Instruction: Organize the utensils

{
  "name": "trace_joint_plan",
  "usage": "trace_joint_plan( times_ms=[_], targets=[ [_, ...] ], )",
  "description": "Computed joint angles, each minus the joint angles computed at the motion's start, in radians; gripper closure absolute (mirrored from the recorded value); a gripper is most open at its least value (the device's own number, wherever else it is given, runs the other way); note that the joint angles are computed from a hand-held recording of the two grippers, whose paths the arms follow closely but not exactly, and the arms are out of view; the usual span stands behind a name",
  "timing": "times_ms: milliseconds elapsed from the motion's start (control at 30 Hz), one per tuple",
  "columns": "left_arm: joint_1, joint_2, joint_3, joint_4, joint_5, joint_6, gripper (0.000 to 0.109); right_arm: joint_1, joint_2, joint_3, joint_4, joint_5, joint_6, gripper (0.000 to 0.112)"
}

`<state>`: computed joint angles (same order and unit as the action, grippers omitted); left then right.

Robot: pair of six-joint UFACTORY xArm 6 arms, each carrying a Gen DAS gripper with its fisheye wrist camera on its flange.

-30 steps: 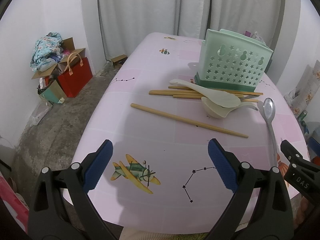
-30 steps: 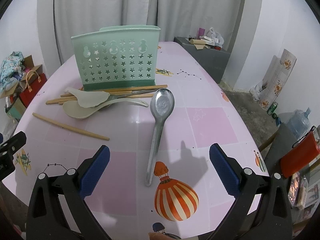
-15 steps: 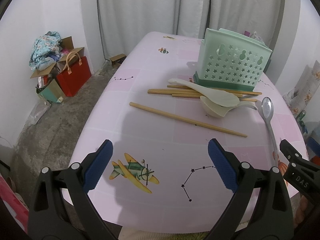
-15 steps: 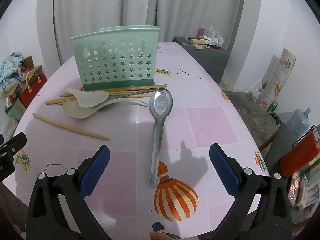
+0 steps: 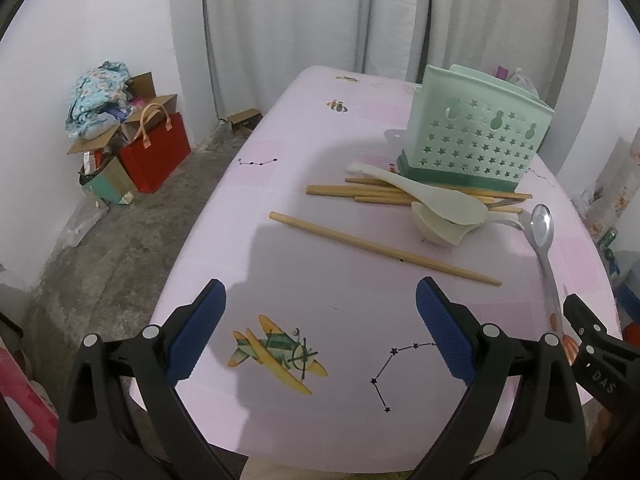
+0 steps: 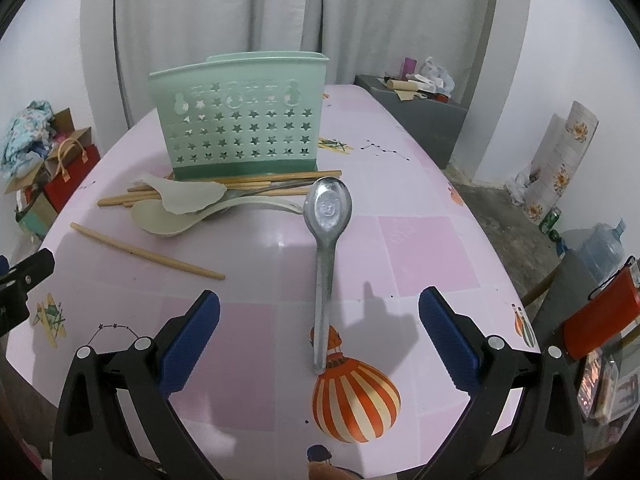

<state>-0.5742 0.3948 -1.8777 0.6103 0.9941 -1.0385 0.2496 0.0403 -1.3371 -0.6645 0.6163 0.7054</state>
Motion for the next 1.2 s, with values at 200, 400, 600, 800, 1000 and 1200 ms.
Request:
trace_joint_plan(
  times_ms=[200,400,600,800,1000,1200],
  targets=[
    [0.003,0.009,-0.019,0.010,0.024,-0.007,0.016,0.002,0.011,-0.014,0.017,0.003,-0.020,0.016],
    [0.004,0.018,-0.037,0.014,0.044,-0.001,0.016,0.003,0.012,-0.012,0.019,-0.003,-0.026,0.016],
    [0.007,0.024,-0.046,0.015,0.053,-0.003,0.016,0.007,0.014,-0.014,0.027,-0.007,-0.040,0.016],
    [0.009,0.026,-0.048,0.014,0.060,-0.003,0.016,0.009,0.014,-0.012,0.048,-0.021,-0.058,0.016],
    [0.010,0.029,-0.052,0.012,0.066,-0.003,0.016,0.009,0.021,-0.015,0.081,-0.032,-0.085,0.015],
    [0.011,0.029,-0.049,0.010,0.062,-0.004,0.016,0.006,0.022,-0.014,0.116,-0.044,-0.104,0.016]
  ],
)
